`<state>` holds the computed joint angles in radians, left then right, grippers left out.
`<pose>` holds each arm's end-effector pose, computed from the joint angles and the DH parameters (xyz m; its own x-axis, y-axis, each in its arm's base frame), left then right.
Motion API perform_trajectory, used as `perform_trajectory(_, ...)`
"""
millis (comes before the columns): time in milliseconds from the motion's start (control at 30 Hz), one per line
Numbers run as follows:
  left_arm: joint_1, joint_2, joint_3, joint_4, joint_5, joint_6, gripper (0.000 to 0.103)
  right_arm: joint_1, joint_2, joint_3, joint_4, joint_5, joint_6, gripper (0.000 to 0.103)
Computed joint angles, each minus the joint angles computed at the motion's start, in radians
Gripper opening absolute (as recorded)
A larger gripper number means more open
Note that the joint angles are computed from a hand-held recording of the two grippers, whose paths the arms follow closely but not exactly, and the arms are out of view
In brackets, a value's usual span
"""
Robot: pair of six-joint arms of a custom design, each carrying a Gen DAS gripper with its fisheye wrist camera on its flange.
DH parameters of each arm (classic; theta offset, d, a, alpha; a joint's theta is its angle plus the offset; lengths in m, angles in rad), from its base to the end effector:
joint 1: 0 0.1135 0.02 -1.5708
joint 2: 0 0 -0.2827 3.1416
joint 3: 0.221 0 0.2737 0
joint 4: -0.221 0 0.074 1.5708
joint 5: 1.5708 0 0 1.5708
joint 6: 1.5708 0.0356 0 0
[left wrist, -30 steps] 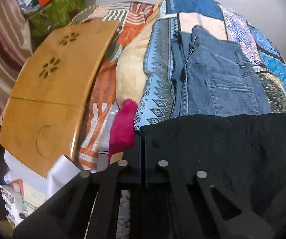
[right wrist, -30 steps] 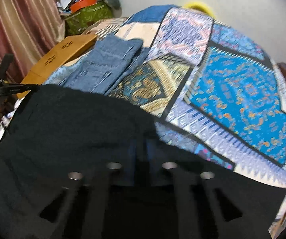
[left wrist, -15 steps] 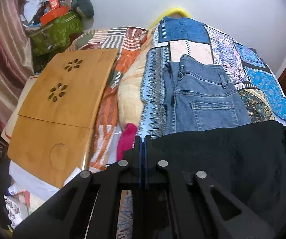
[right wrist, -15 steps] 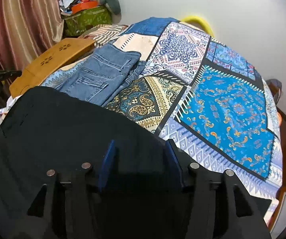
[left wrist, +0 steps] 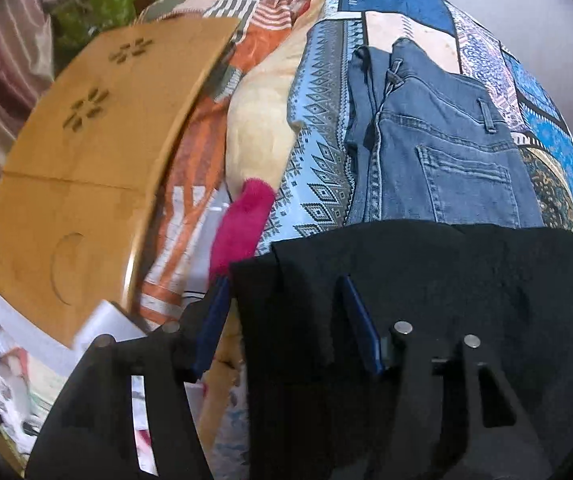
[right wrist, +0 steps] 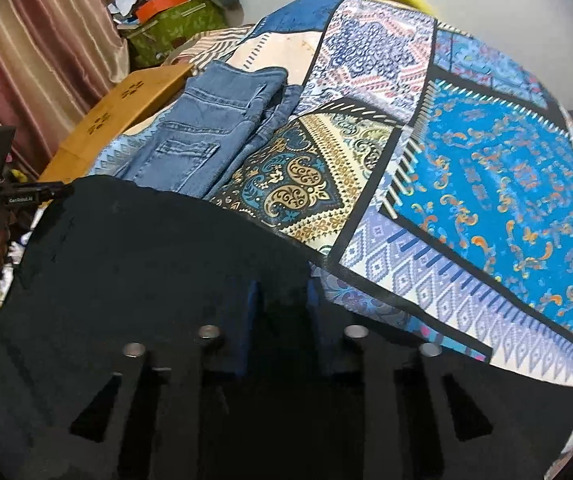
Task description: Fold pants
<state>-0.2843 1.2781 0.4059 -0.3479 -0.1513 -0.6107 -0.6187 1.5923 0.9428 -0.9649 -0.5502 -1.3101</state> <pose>0.1874 -0.0492 0.1157 -0.8690 -0.3366 -0.3626 -0.3305 0.9403 -0.0810 0.2311 -0.1417 0.1782 -0.7054 -0.5088 -0.4935 -0.6541 0.7354 0.1768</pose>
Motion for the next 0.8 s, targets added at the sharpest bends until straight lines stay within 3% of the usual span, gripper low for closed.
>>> perform_trajectory(100, 0.008, 0.042, 0.01, 0.033, 0.008, 0.002, 0.049, -0.002, -0.036, -0.025, 0.027, -0.004, 0.001, 0.009)
perform_trajectory(167, 0.005, 0.056, 0.024, 0.02, -0.011, 0.005, 0.031, -0.006, -0.057, -0.036, 0.042, -0.011, -0.004, 0.007)
perform_trajectory(267, -0.016, 0.016, 0.042, -0.023, -0.028, 0.016, 0.017, -0.026, -0.088, -0.036, 0.034, -0.046, -0.016, 0.004)
perform_trajectory(467, -0.16, -0.138, 0.115, -0.203, -0.173, -0.032, 0.015, -0.074, -0.155, -0.023, 0.009, -0.104, -0.031, 0.004)
perform_trajectory(667, -0.338, -0.338, 0.189, -0.462, -0.271, -0.155, 0.015, -0.213, -0.189, 0.064, -0.224, -0.163, -0.199, 0.004)
perform_trajectory(800, -0.552, -0.42, 0.265, -0.688, -0.382, -0.35, 0.015, -0.337, -0.189, 0.143, -0.444, -0.18, -0.37, 0.004)
